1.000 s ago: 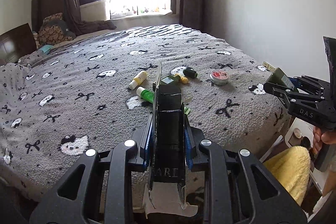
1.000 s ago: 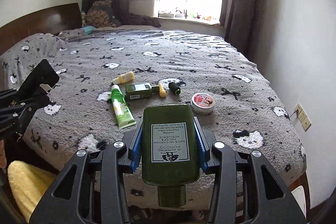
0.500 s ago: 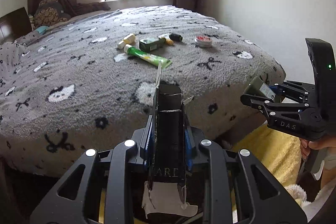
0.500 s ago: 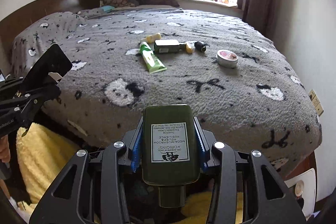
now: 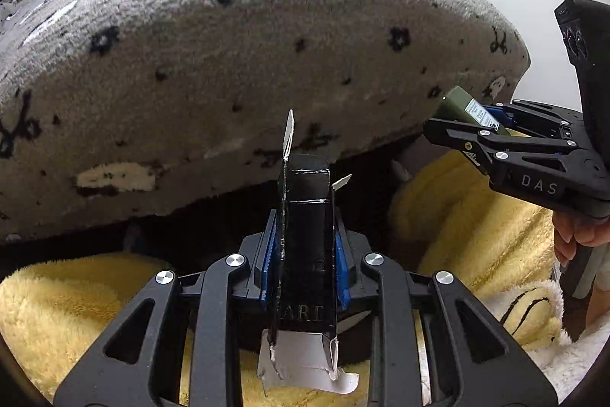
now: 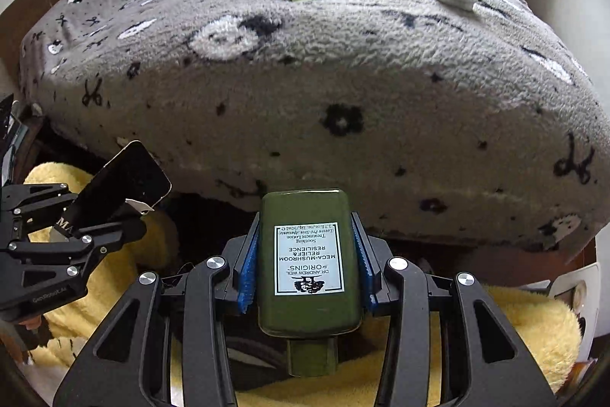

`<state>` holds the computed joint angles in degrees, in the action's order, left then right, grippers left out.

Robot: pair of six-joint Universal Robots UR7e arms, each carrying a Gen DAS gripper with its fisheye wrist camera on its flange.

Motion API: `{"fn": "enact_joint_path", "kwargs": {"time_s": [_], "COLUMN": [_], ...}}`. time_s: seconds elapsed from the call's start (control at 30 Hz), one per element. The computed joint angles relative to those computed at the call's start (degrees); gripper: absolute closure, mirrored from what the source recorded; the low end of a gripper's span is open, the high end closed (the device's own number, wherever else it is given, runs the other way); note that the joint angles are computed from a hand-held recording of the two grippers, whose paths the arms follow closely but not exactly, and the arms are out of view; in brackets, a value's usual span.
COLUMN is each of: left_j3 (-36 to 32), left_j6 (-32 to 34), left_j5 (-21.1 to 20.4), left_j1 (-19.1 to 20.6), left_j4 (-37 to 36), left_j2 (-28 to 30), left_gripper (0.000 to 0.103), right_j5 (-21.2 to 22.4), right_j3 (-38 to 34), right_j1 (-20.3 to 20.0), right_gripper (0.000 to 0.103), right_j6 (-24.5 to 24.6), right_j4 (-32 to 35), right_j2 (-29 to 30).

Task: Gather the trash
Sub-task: 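Carry the box and green bottle down beside the bed to the bin, then open both tools to drop the box and bottle into the bin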

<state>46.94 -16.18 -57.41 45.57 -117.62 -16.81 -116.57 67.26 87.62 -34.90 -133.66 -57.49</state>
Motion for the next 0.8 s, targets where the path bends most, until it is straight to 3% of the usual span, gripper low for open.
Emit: {"fn": "enact_joint_path", "kwargs": {"time_s": [0.4,0.57,0.8], "left_j3": [-4.9,-10.4,-16.5], "left_j6": [-4.1,-3.8,-3.2], "left_j5": [-5.0,-6.9,-8.8], "left_j1": [3.8,4.8,5.5], "left_j4": [10.1,14.6,18.5], "left_j2": [4.6,8.1,11.7], "left_gripper": [0.079,0.079,0.079], "right_j5": [-0.1,-0.1,-1.0], "right_j3": [-3.3,-6.1,-6.5], "right_j1": [-2.8,-3.9,-4.3], "right_gripper": [0.06,0.06,0.059], "right_j6": [6.2,9.9,10.5], "right_j4": [11.2,17.7,18.8], "right_j2": [3.5,5.7,6.7]}}
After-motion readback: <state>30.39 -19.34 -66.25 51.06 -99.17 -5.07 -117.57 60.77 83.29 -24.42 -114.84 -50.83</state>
